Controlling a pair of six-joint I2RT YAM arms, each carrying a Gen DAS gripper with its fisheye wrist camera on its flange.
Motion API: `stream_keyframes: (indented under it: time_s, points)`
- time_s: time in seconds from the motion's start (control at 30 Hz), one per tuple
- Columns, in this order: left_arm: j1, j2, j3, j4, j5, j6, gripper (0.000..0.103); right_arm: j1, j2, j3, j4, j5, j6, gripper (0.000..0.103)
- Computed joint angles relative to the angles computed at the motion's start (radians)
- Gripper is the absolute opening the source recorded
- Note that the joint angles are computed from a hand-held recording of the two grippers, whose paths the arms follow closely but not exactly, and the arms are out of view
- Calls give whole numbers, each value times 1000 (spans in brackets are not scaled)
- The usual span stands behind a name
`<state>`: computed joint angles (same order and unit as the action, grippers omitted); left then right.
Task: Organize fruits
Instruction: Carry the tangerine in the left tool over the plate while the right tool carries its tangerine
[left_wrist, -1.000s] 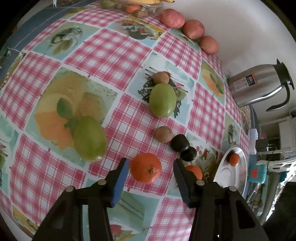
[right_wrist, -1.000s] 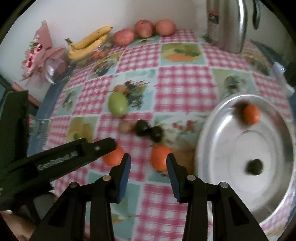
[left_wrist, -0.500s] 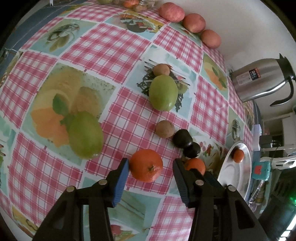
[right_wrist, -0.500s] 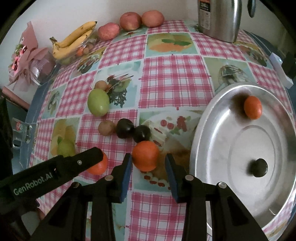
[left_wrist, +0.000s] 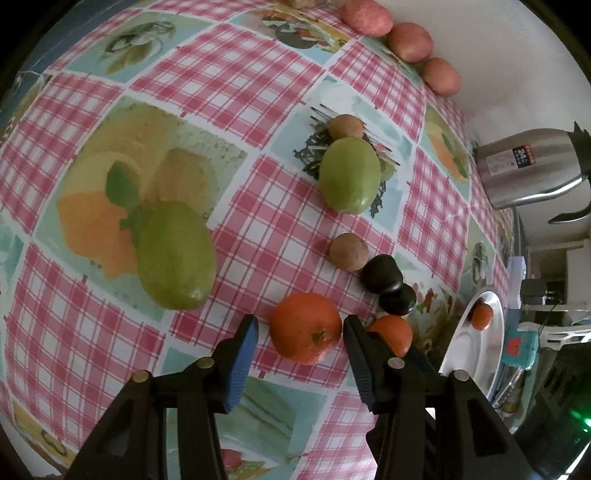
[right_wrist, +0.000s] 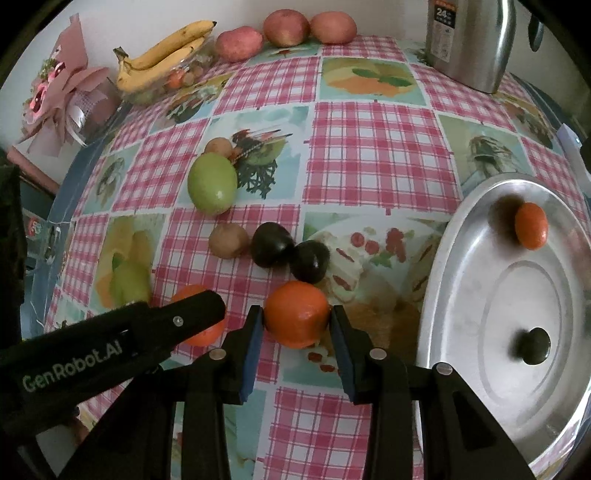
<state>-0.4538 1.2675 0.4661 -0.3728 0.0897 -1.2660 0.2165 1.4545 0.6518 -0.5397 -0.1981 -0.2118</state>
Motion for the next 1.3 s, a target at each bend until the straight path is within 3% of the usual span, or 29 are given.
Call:
stream_keyframes:
  time_s: [0.1,0.2,0.73,1.3]
  points:
    - [0,3,-1,4,-2,-1,50,-6,3,2,-2,-8,-3,38]
    - [8,-1,-11,28,14,-8,43,-5,5,2,0,-10,2,38]
    - [11,-50,-37,27,13,-42,42,-23,1,-4,-6,-34,22,38]
    - [-42,-217,13,-92,-148,-47,42,-115,-117,17,-74,-105,12,38]
